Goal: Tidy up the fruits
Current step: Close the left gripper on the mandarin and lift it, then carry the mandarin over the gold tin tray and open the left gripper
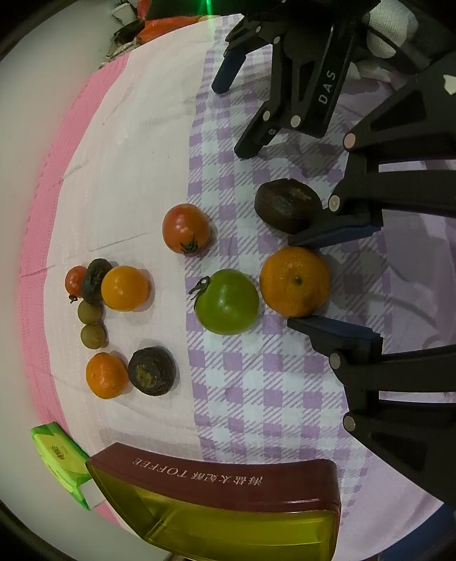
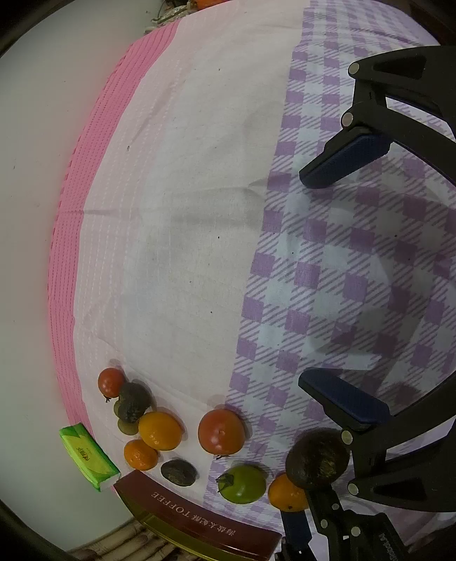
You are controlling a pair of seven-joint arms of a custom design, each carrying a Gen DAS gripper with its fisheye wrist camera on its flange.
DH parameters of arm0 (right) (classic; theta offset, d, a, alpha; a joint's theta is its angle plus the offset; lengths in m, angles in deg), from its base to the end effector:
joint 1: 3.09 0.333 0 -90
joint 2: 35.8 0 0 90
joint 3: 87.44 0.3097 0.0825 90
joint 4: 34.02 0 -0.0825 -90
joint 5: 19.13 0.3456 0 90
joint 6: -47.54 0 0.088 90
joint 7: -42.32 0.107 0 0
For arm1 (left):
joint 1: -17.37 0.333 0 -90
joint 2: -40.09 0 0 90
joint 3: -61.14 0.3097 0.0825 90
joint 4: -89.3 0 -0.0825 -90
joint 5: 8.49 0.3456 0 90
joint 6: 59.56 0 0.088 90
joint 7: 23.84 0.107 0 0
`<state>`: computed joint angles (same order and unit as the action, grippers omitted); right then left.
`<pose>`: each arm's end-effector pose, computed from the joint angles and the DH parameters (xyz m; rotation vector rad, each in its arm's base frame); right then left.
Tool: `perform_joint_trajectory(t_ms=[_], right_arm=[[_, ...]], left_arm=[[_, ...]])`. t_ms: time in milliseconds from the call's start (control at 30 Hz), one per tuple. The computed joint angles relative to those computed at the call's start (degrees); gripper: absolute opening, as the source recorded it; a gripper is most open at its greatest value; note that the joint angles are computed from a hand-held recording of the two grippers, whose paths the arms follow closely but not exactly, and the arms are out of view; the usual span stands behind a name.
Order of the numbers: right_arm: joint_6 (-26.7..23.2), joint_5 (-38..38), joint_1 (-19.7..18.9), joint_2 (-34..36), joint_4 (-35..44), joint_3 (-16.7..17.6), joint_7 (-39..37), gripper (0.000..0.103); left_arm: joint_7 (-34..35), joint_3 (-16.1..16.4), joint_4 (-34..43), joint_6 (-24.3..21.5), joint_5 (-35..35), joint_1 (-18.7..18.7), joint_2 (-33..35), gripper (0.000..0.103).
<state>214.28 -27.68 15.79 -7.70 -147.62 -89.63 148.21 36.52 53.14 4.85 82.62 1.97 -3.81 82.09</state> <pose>0.5927 0.1892 0.2872 -2.1109 1.7972 -0.3960 0.6293 -0.3276 0.2935 -2.0425 2.1943 -0.3939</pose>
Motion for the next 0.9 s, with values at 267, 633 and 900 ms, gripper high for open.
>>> perform_joint_trajectory(t_ms=[267,633,900], right_arm=[[0.02,-0.01,0.16,0.01,0.0,-0.13,0.06,0.103],[-0.57,0.09,0.21,0.28,0.52,-0.1,0.17,0.103],[-1.32,0.16,0.07,0.34,0.92,0.05,0.19,0.103]], left_arm=[[-0.89,0.23,-5.14,3.93,0.09,1.02,-4.54,0.034],[-8.33,6.34,-16.25,7.63,7.68,4.08,-14.87,0.034],[-11.97,7.86,-18.26,3.33,11.8,9.52,-15.58,0.034]])
